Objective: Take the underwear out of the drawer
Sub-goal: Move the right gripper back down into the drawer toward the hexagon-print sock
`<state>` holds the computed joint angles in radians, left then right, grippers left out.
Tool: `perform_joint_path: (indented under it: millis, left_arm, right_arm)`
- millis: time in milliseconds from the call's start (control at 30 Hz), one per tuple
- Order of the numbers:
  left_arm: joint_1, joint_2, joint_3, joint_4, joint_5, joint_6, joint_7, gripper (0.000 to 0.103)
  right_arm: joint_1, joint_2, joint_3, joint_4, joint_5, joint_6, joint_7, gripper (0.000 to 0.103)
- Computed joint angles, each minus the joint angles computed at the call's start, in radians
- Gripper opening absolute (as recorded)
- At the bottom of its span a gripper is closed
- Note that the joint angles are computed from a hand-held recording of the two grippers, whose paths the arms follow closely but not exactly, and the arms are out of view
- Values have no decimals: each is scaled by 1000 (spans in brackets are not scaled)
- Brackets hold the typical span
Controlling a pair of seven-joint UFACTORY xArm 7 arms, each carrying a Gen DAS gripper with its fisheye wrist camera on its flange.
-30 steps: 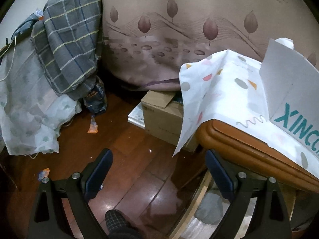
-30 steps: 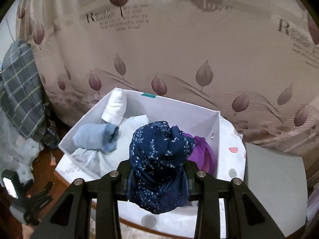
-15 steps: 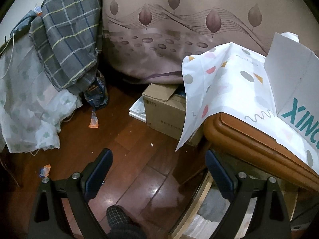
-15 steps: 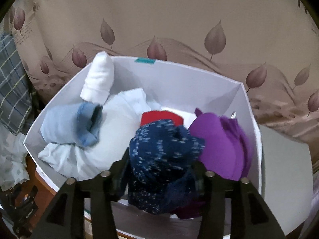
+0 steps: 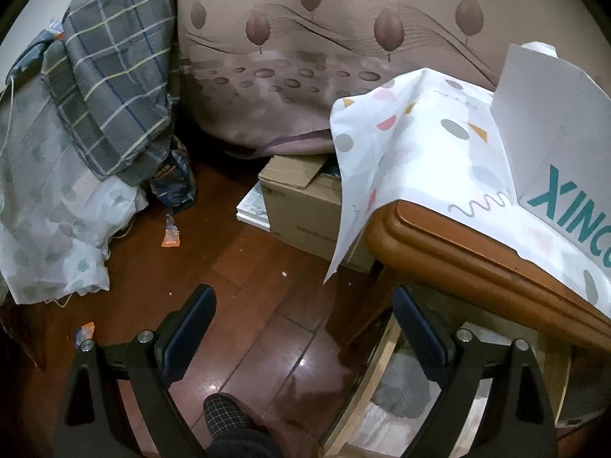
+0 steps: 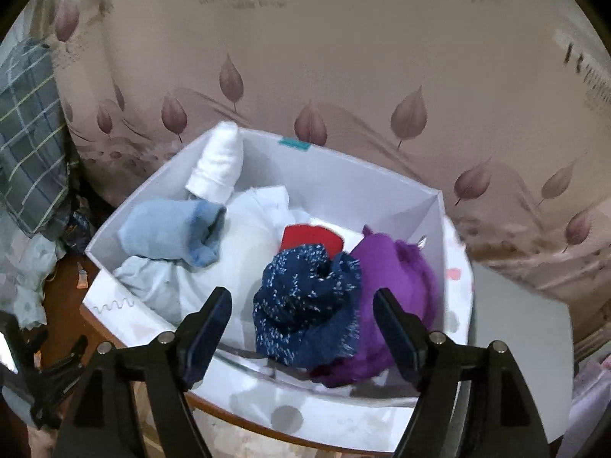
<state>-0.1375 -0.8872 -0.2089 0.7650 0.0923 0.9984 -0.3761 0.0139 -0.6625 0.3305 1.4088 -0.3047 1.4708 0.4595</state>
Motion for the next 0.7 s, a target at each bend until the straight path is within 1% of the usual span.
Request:
perform_joint_path:
  millis: [100,200,333,467,567,600,700]
  left_arm:
    - [-7,3,-6,2,5,0,10,93]
    - [-7,5,-11,4,10,6,10,93]
    - [-6,5,-16,4,16,6,5,93]
    - [-8,-3,-20,-4,21,2,0,93]
    - [-8,-5,-16,-5,17,9,-4,93]
    - [-8,-3,-10,-3,14,14,-3,93]
    - [-1,-1,-8,1,14,26,-9,93]
  right_arm:
    - [20,-42,15,14,-8,-3,-35,78]
    - [63,-123,33,-32,9,-33,-97,78]
    - [133,-237,76,-159,69,-42,-184,78]
    - [234,-324,98,-348,186,-47,-224,78]
    - [293,-347,100,-487,251,-81,-233,78]
    - [304,-345,101,-517,262,-91,-232,78]
    - [342,-328,94,-623,274,-164,-239,78]
